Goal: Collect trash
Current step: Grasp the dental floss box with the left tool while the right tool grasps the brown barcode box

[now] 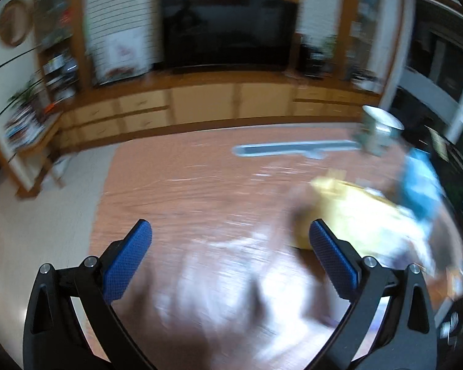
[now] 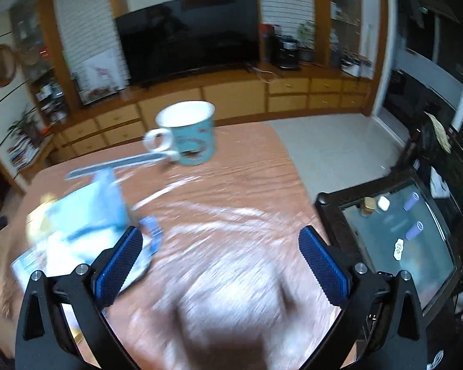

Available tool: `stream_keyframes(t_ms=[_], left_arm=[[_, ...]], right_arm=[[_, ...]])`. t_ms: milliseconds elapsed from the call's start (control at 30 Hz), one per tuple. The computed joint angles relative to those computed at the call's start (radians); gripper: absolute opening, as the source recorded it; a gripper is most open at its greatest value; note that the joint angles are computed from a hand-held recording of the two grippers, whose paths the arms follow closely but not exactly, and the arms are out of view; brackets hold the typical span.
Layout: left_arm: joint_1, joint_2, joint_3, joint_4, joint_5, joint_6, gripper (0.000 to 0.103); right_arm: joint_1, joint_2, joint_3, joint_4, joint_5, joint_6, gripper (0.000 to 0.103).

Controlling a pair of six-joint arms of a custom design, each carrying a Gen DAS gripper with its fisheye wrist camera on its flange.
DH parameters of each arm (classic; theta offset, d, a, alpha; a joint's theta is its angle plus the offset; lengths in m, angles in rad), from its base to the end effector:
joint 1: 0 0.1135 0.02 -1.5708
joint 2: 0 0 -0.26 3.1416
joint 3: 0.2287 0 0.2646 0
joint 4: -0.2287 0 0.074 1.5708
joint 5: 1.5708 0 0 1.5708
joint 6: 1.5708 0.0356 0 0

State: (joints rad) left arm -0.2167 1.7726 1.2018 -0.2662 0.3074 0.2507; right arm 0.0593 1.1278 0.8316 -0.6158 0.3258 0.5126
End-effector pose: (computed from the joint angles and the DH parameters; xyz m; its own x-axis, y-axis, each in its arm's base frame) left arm 0.3821 -0.0952 0.1993 -0.6027 0.3748 -0.7045 0.5702 0.8199 -0.0515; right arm 0.2388 0.0028 0.2454 -0.6195 0.4287 -0.6576 0.5087 0.8573 0.0797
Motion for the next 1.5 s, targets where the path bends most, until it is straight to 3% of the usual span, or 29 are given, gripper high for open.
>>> stream_keyframes(t_ms=[100, 267, 400, 567, 767, 833, 933, 1200, 1500], left_arm=[[-0.036, -0.108, -0.072, -0.063, 0.063, 0.055, 0.102], [-0.127, -0.215, -0.199, -0.067, 0.06, 0.113, 0.102], [-0.221, -0.223, -0.25, -0.027, -0.034, 0.106, 0.102], [-0.252, -0.166, -0.25, 0.01, -0.1, 0.113, 0.102], [-0.251, -0.101, -0.222, 0.028, -0.132, 0.095, 0.102], [-0.254, -0.096, -0.227, 0.036, -0.131, 0.098, 0.099], [-0.254, -0.087, -0.224, 0.027, -0.13, 0.103, 0.082], [-0.218, -0.125, -0.242, 0.008, -0.087, 0.073, 0.082], [-0.166, -0.23, -0.274, -0.035, -0.027, 0.03, 0.082]], right_arm=[[0.136, -0.05, 0.011, -0.09, 0.033, 0.088, 0.099], [0.399, -0.04, 0.014, -0.19, 0.114, 0.351, 0.099], [0.535, 0.068, 0.032, -0.244, 0.184, 0.491, 0.099], [0.574, 0.159, 0.002, -0.2, 0.185, 0.598, 0.099], [0.548, 0.235, -0.042, -0.086, 0.142, 0.61, 0.097], [0.54, 0.241, -0.06, -0.047, 0.126, 0.616, 0.091], [0.516, 0.222, -0.104, 0.021, 0.076, 0.613, 0.075], [0.477, 0.128, -0.156, 0.1, 0.05, 0.531, 0.057], [0.378, -0.001, -0.199, 0.184, -0.084, 0.421, 0.057]])
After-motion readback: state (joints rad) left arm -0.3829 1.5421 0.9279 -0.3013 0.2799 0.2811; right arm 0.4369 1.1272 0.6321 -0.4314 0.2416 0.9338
